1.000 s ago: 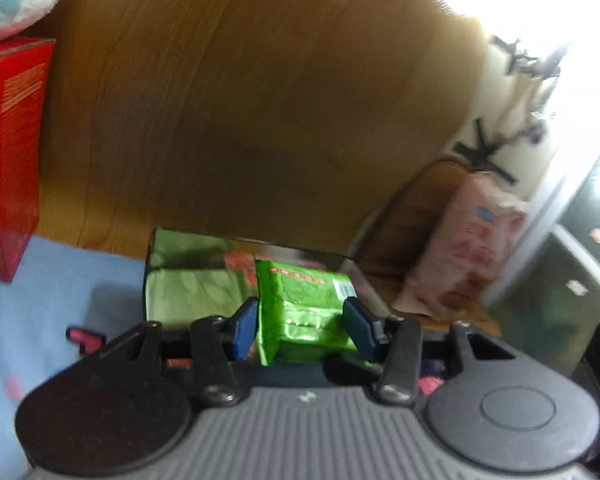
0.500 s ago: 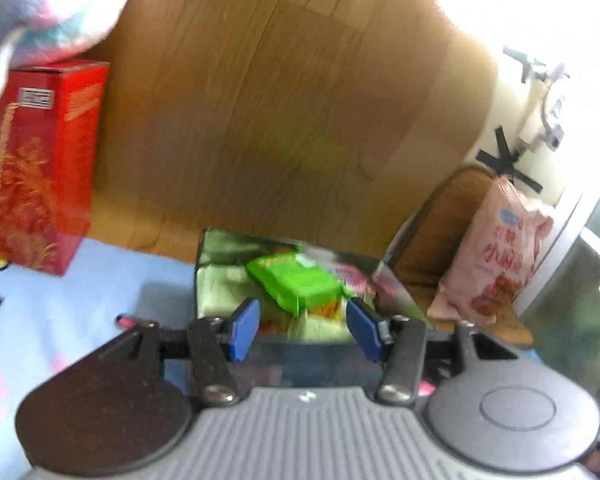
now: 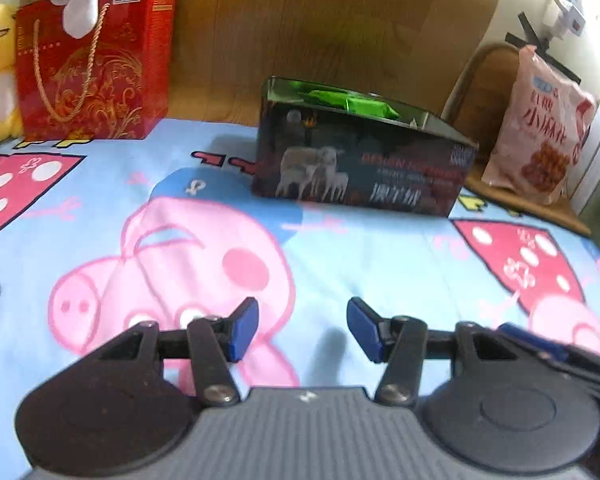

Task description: Organize snacks

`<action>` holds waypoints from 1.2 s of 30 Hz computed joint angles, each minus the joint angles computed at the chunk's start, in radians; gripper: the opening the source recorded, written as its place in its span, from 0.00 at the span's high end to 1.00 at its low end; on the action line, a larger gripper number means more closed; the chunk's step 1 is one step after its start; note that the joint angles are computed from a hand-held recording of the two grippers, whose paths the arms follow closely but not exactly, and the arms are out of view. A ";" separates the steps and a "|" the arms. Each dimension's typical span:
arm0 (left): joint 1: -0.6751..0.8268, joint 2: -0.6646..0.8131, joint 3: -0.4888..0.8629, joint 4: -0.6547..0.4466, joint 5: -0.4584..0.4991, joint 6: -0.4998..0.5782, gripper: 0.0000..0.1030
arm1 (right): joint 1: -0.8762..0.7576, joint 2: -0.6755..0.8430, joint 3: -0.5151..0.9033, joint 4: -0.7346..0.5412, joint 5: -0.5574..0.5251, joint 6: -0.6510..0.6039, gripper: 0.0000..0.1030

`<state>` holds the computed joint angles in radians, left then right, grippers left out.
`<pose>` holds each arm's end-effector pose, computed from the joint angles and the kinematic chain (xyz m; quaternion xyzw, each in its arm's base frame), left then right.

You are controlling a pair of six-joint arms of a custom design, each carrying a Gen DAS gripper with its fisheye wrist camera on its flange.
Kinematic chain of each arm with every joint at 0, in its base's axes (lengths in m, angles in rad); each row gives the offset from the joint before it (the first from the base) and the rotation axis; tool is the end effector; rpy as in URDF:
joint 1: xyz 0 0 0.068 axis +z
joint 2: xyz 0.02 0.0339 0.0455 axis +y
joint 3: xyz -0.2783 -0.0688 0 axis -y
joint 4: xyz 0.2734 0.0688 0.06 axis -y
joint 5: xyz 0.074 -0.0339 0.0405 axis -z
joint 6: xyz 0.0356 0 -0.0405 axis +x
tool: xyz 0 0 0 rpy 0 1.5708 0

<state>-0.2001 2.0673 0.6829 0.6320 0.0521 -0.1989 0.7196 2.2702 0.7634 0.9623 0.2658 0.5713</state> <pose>0.3350 -0.0698 0.0258 0.0109 0.9171 -0.1022 0.3851 0.2838 0.2363 0.0013 0.0009 0.8660 0.2005 0.4581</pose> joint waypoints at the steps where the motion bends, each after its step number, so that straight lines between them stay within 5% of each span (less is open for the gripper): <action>1: -0.012 -0.005 -0.021 0.024 -0.023 0.006 0.47 | 0.007 -0.003 0.000 -0.008 0.005 0.010 0.57; 17: -0.127 0.031 -0.137 0.228 -0.228 0.050 0.40 | 0.065 0.013 -0.068 0.121 0.107 0.051 0.53; 36: -0.127 0.037 -0.113 0.181 -0.285 0.016 0.09 | 0.067 0.033 -0.083 0.195 0.116 0.065 0.41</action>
